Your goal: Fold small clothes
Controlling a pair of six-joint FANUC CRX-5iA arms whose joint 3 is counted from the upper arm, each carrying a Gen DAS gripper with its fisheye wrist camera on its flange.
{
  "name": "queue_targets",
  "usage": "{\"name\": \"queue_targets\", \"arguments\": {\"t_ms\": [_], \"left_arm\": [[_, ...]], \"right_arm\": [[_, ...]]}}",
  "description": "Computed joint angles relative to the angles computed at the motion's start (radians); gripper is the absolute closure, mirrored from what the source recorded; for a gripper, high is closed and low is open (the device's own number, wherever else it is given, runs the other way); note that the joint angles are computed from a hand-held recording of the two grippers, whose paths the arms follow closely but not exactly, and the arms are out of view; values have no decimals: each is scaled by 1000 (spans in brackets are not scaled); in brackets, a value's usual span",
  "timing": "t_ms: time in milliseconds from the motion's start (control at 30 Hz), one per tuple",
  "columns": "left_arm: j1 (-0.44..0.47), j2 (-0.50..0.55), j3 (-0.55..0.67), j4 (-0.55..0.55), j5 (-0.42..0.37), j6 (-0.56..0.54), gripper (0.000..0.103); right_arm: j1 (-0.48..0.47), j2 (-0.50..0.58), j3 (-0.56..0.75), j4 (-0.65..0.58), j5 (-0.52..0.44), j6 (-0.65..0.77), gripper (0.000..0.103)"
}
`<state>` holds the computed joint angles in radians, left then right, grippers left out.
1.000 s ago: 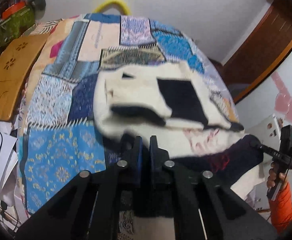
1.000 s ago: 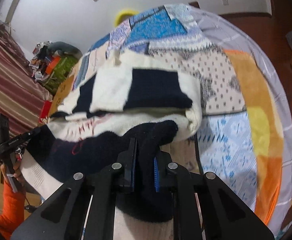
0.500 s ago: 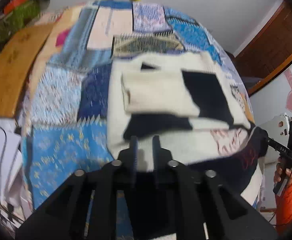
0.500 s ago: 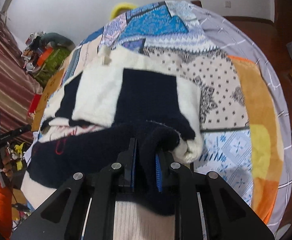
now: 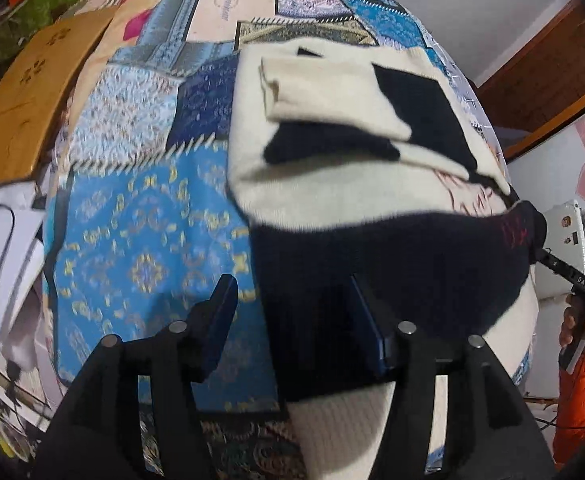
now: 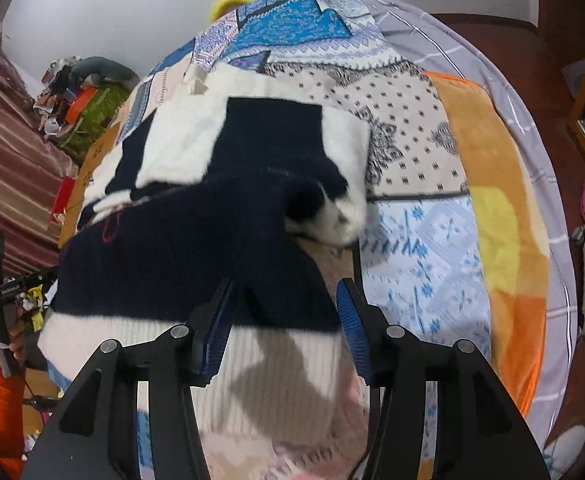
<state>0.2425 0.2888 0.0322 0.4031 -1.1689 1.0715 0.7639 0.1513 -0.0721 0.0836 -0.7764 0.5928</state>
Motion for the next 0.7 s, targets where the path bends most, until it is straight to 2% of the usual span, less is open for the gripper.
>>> {"name": "queue_targets", "arguments": {"t_ms": [200, 400, 500, 533, 633, 700], "left_arm": [[12, -16, -49, 11, -36, -13, 46], [26, -36, -112, 96, -37, -57, 46], [29, -46, -141, 123, -13, -68, 46], [29, -51, -150, 132, -6, -73, 47], [25, -62, -174, 155, 16, -80, 54], [17, -68, -181, 162, 28, -91, 63]], "right_arm": [[14, -5, -15, -42, -34, 6, 55], [12, -14, -45, -99, 18, -10, 55], [19, -12, -47, -90, 22, -8, 56], [21, -11, -45, -84, 20, -7, 59], [25, -10, -40, -85, 26, 9, 68], [32, -5, -36, -70, 25, 10, 72]]}}
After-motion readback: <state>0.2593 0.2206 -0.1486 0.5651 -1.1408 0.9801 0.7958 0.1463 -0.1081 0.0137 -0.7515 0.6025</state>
